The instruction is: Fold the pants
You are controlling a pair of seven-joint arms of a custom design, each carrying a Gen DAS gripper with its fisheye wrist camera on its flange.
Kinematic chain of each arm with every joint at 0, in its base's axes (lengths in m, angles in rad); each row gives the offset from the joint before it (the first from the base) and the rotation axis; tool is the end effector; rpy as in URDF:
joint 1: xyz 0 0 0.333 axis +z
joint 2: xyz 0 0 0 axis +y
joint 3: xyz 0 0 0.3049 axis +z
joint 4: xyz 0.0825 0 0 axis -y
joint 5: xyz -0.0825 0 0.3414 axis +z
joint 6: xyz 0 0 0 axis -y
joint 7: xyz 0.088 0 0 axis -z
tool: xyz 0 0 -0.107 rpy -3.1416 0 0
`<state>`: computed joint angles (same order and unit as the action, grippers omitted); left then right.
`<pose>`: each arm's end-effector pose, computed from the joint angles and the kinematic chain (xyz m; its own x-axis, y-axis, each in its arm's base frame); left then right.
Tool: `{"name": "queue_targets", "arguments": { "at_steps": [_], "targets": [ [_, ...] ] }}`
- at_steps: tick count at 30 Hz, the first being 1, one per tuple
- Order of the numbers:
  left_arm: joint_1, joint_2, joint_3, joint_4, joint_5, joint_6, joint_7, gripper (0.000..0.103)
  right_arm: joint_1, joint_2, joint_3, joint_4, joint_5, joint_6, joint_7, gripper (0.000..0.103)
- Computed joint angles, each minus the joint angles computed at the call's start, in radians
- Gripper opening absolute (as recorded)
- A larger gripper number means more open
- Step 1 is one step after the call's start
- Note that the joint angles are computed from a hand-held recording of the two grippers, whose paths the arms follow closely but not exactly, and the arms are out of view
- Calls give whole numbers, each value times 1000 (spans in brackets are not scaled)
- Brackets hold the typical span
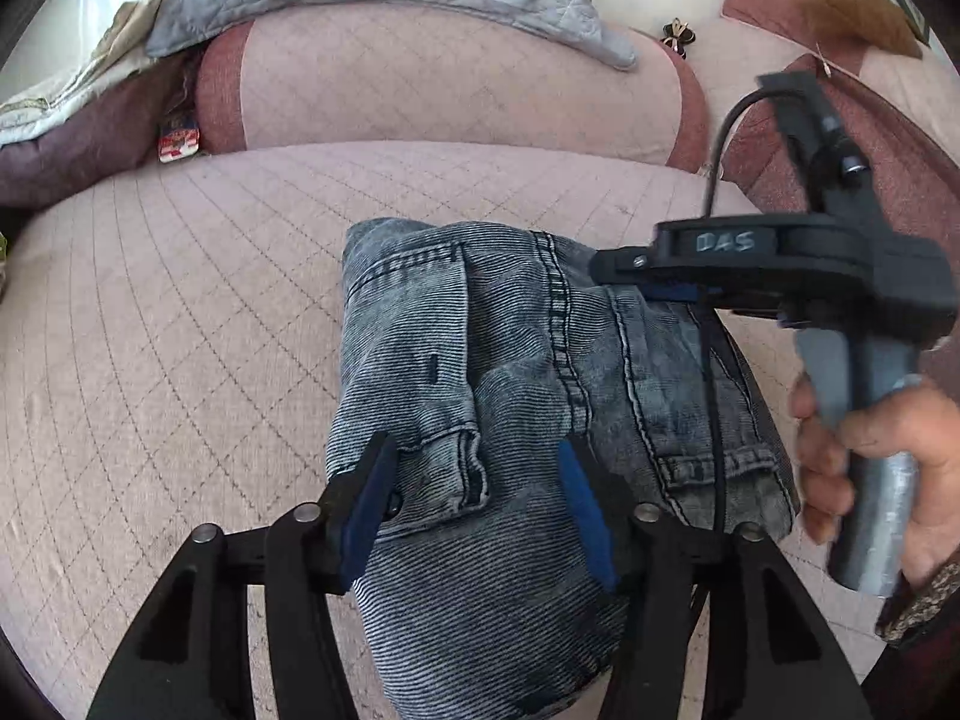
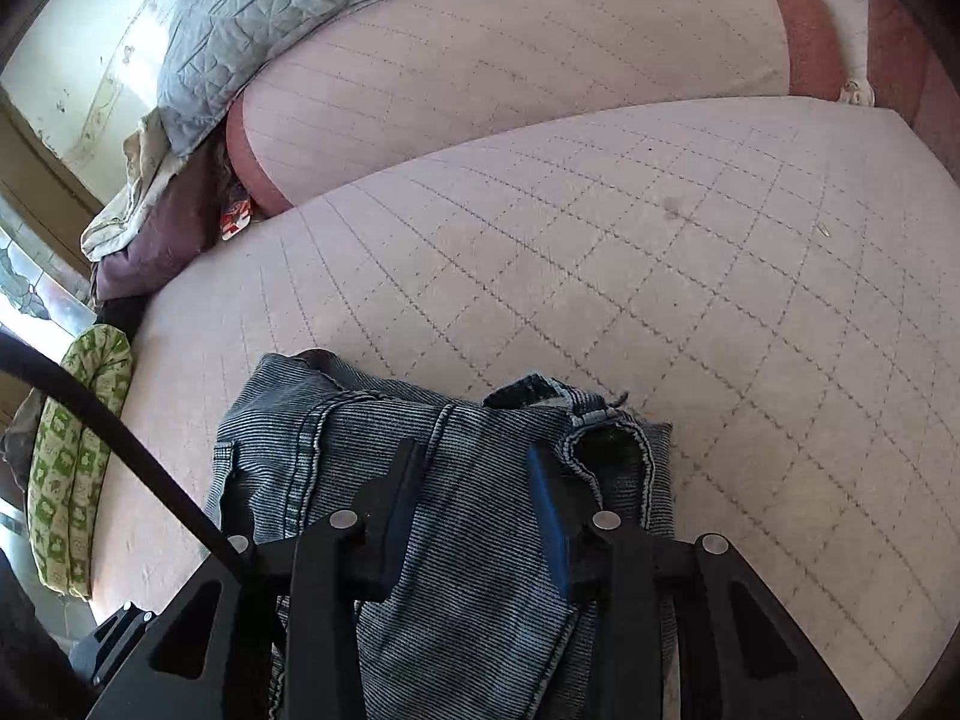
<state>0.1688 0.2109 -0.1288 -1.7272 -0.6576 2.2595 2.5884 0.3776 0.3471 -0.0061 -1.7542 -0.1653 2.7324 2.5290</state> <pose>0.6117 0.0144 0.5012 -0.6193 -0.7697 0.1551 -0.6781 0.4247 -0.5999 0.6045 0.2428 0.4552 -0.3147 -0.8650 -0.3909 -0.7539 0.4780 -0.4507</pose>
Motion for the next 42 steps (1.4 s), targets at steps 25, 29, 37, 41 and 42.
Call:
{"name": "queue_targets", "arguments": {
  "at_steps": [25, 29, 37, 41, 42],
  "targets": [
    [-34, -665, 286, -496, -266, -59, 169, 88, 88, -945, 523, -528, -675, -598, 676, 88],
    [-62, -595, 277, -440, -225, -141, -5, 88, 43, -961, 505, -568, -695, -395, 746, 88],
    [-114, -506, 209, -432, -124, -195, -149, 88, -189, -1062, 587, -597, -827, -178, 1038, 88],
    [-116, -492, 185, -429, -86, -320, -173, 88, -286, -1103, 604, -623, -872, -54, 1139, 88],
    [-118, -507, 177, -444, -81, -322, -164, 88, -325, -1115, 612, -635, -892, 7, 1194, 88]
  ]
}}
